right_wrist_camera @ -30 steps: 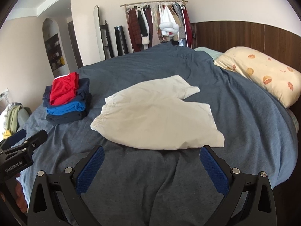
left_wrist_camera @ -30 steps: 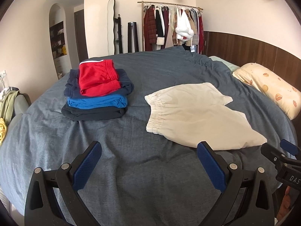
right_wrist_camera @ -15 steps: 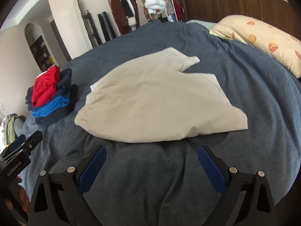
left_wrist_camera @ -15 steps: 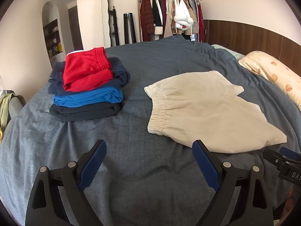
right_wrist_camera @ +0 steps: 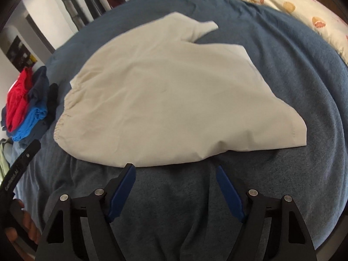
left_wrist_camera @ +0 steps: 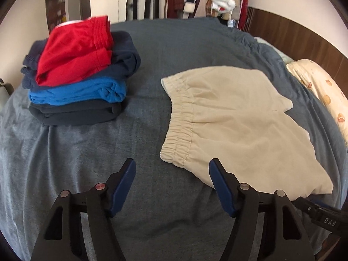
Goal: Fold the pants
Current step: 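Reach both tools toward the cream pants' elastic waistband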
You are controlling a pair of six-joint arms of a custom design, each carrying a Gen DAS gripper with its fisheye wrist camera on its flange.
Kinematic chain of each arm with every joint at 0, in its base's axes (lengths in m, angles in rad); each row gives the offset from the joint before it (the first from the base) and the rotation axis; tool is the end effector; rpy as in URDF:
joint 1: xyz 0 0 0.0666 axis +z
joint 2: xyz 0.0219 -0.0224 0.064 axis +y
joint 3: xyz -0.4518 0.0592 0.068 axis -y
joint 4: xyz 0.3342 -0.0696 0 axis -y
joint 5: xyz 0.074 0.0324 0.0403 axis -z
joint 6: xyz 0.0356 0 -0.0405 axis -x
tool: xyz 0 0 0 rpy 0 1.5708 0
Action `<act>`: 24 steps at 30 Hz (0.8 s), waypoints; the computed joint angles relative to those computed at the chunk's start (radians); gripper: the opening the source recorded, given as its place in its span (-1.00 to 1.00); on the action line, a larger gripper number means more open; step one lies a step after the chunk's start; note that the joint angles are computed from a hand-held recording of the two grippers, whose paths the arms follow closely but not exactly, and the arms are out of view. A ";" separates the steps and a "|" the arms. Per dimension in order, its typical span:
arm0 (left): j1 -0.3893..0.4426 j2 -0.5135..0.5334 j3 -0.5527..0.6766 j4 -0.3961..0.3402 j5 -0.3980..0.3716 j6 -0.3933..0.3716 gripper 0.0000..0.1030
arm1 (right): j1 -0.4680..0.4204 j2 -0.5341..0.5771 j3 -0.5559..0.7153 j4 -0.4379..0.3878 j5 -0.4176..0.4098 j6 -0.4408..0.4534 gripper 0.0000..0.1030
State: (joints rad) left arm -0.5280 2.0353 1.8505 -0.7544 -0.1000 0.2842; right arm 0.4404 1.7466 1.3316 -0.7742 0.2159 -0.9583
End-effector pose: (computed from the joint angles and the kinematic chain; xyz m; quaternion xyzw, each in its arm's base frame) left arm 0.5873 -0.3389 0.3542 0.1000 0.9442 -0.0789 0.3037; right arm 0.4684 0.2119 0.3278 0.2697 0.9384 0.0404 0.2124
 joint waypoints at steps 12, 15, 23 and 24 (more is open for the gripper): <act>-0.003 0.151 0.288 -0.362 0.068 0.106 0.06 | -0.070 0.043 0.099 -0.203 -0.163 -0.085 0.25; 0.000 0.176 0.326 -0.393 0.085 0.095 -0.02 | -0.082 0.051 0.109 -0.212 -0.179 -0.086 0.19; 0.002 0.247 0.422 -0.451 0.092 0.051 -0.12 | -0.094 0.076 0.127 -0.201 -0.167 -0.118 0.08; 0.005 0.255 0.428 -0.456 0.100 0.052 -0.12 | -0.096 0.081 0.131 -0.200 -0.159 -0.120 0.08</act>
